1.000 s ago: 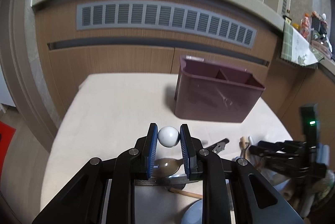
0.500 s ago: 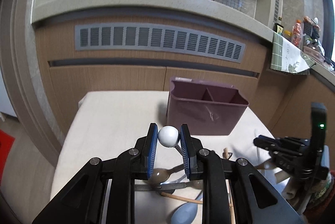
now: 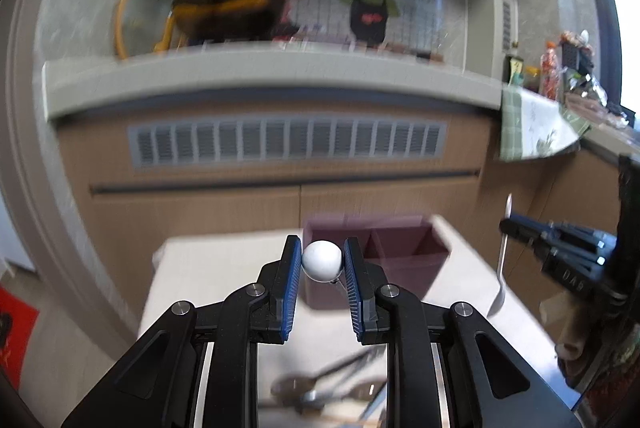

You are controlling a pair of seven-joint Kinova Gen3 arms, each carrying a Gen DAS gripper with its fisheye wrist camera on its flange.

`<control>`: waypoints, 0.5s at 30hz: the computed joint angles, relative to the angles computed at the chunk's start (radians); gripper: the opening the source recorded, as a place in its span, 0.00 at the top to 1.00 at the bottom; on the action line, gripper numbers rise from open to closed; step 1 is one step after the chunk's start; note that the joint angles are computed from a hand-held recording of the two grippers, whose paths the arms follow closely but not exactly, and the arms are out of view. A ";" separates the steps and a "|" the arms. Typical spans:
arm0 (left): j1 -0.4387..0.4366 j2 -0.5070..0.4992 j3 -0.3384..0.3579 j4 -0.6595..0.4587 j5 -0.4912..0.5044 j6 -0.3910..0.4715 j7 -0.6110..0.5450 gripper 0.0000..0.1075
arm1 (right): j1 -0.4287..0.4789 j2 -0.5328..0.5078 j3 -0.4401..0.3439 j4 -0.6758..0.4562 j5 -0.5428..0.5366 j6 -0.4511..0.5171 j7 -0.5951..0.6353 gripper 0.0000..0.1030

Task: Organize utensils
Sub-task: 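Lift both spoons into the maroon caddy and open both grippers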

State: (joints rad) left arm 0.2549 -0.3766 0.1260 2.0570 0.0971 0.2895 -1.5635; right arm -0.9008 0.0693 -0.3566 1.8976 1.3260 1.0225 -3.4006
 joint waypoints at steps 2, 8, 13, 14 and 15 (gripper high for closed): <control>0.009 0.017 -0.005 -0.061 -0.010 -0.001 -0.019 0.79 | -0.009 -0.015 -0.003 -0.044 0.055 0.059 0.045 0.91; 0.059 0.146 -0.047 -0.236 0.018 0.006 -0.089 0.79 | 0.024 -0.012 0.015 -0.170 0.186 0.081 0.151 0.91; -0.004 0.267 0.017 -0.301 -0.012 0.005 -0.058 0.79 | 0.086 0.035 0.065 -0.172 0.201 -0.034 0.112 0.91; 0.006 0.283 0.006 -0.303 0.003 0.007 -0.071 0.79 | 0.088 0.038 0.077 -0.167 0.194 -0.053 0.104 0.91; 0.015 0.309 -0.004 -0.312 0.023 0.011 -0.087 0.79 | 0.108 0.052 0.082 -0.168 0.180 -0.088 0.098 0.91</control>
